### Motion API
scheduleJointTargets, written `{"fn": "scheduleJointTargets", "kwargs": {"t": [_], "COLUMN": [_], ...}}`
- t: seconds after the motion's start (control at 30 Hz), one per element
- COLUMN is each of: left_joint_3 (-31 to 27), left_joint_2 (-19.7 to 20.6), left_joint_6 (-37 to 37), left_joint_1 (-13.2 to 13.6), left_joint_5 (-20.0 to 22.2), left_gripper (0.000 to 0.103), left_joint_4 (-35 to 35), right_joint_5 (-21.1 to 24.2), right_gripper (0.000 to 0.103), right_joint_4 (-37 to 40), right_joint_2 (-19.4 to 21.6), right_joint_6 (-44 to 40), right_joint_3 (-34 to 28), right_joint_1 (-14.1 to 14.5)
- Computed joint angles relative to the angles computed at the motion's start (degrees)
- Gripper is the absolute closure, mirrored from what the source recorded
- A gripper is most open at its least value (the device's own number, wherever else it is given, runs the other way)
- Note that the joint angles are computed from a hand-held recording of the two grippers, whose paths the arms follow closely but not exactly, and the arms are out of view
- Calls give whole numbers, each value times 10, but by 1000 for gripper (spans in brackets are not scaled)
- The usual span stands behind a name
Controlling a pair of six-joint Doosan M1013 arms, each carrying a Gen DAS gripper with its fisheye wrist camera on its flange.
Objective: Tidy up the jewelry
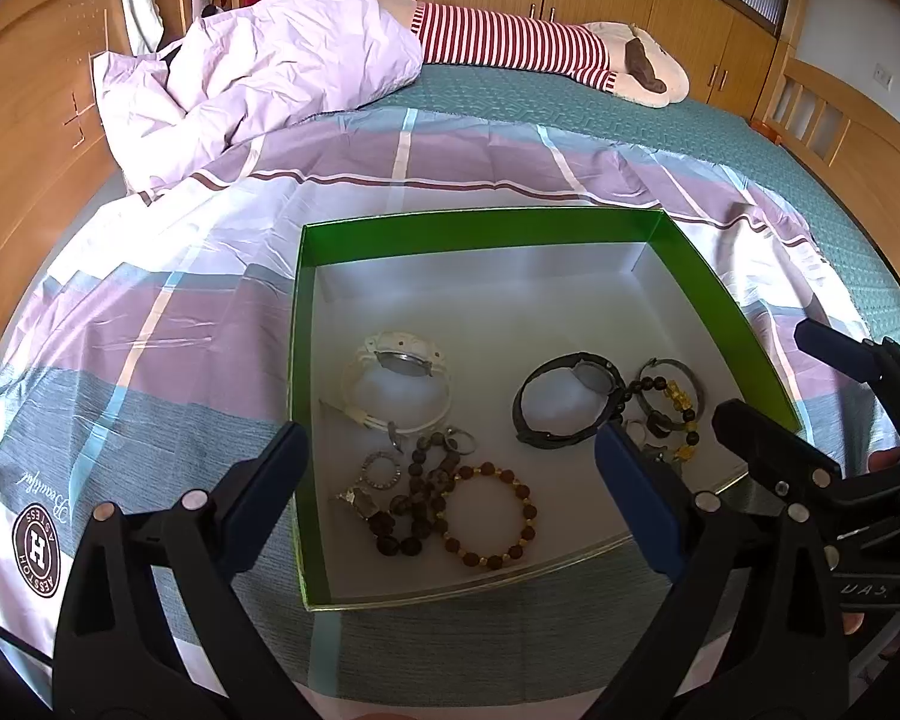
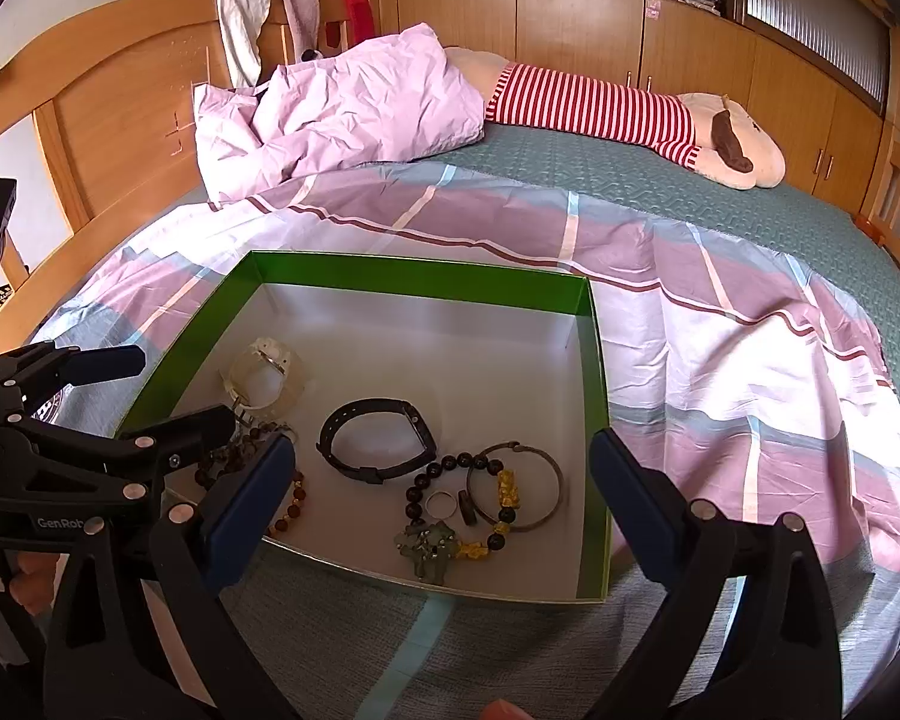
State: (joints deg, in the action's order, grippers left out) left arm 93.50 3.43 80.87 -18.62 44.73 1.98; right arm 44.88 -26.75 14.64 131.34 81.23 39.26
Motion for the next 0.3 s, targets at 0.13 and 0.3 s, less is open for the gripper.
{"fn": "scheduleJointTargets", "kwargs": {"t": [0.13,0.3], "left_joint_3": [-1,-1], "left_joint_2": [1,1], "left_joint_6": [3,3], "left_joint_1": [1,1], "left_joint_5": [3,2], "left_gripper": [8,8], "left_joint_4": [-5,-4], "right_joint_5": [-1,-5], "right_gripper": [7,7], "right_joint_4": [1,-1], "right_joint_2": [0,-1], "right_joint_6": [-2,-1], "right_joint_3": [0,4], "right_joint_1": [-1,0]}}
